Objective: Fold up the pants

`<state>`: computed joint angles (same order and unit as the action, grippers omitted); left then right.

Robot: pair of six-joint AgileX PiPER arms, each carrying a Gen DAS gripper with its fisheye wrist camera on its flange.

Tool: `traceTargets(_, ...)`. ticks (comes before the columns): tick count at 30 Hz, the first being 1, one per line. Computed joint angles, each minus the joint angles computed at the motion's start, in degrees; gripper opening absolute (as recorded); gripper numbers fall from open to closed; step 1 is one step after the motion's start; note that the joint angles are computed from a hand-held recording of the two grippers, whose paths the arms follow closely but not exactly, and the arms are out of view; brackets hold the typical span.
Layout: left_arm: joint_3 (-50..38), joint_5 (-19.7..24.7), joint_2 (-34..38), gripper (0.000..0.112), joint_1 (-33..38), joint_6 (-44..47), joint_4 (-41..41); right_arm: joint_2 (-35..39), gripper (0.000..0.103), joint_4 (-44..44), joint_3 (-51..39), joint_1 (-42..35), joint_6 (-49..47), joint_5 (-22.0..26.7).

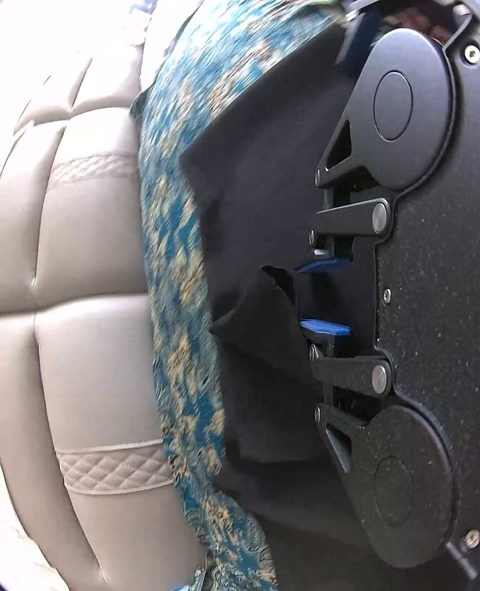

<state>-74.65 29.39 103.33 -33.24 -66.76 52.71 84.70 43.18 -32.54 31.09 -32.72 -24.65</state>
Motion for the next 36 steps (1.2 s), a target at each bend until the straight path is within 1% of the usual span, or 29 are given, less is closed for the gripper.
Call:
traceTargets(5,-7.73,3.12,4.85,0.028,5.7,0.31,-2.16,0.21,0.098,-0.23,0.02,0.31,0.76,-0.46)
traceTargets(6,-9.05,4.13,5.75,0.026,6.65,0.07,-1.84,0.28,0.098,-0.16,0.03,0.47,0.86,-0.64)
traceTargets(8,-10.22,3.64,6.43,0.02,8.99,0.69,-1.85,0.45,0.099,-0.36,-0.04,0.51,1.06,-0.79)
traceTargets(9,-10.3,2.86,6.34,0.021,10.03,1.31,-1.79,0.58,0.099,-0.11,-0.13,0.74,0.96,-0.94)
traceTargets(10,-11.17,4.18,6.78,0.025,10.22,0.88,-0.19,0.68,0.1,0.1,-0.18,0.91,0.85,-1.11)
traceTargets(11,-12.12,6.03,7.38,0.028,10.16,0.38,1.61,0.81,0.1,0.33,-0.26,1.02,0.72,-1.25)
traceTargets(12,-12.18,6.41,7.34,0.033,10.53,0.27,2.51,0.85,0.1,0.53,-0.32,1.08,0.62,-1.3)
traceTargets(15,-11.71,7.03,6.24,0.032,11.6,0.27,1.67,0.71,0.1,0.34,-0.19,1.04,0.9,-1.37)
traceTargets(17,-9.13,6.91,3.82,0.032,11.13,-0.59,2.26,0.62,0.1,0.15,0.04,1.09,1.12,-1.66)
traceTargets(20,-6.08,7.84,1.37,0.035,9.72,-0.69,3.64,0.54,0.101,-0.01,0.32,1.26,1.44,-2.11)
traceTargets(24,-1.98,9.13,-2.06,0.044,7.69,-1.52,3.81,0.41,0.101,-0.3,0.63,1.34,1.74,-2.36)
traceTargets(27,1.31,8.28,-4.98,0.051,6.95,-1.66,1.63,0.26,0.101,-0.31,0.85,1.44,1.75,-2.55)
traceTargets(30,4.97,7.6,-7.88,0.056,5.84,-3.67,1.27,0.35,0.102,0.86,0.9,2.03,0.86,-3.18)
traceTargets(32,7.5,7.81,-9.7,0.064,4.7,-6.02,1.93,0.31,0.102,1.45,0.93,2.3,0.49,-3.46)
traceTargets(33,8.87,8.01,-10.59,0.07,3.94,-7.91,2.69,0.24,0.103,1.49,1.04,2.4,0.43,-3.61)
traceTargets(35,12.35,8.21,-12.74,0.079,2.16,-13.22,5.51,0.08,0.103,1.51,1.29,2.72,0.49,-4.01)
traceTargets(36,14.28,8.65,-13.83,0.086,0.98,-16.98,7.74,-0.02,0.103,1.34,1.46,2.79,0.7,-4.16)
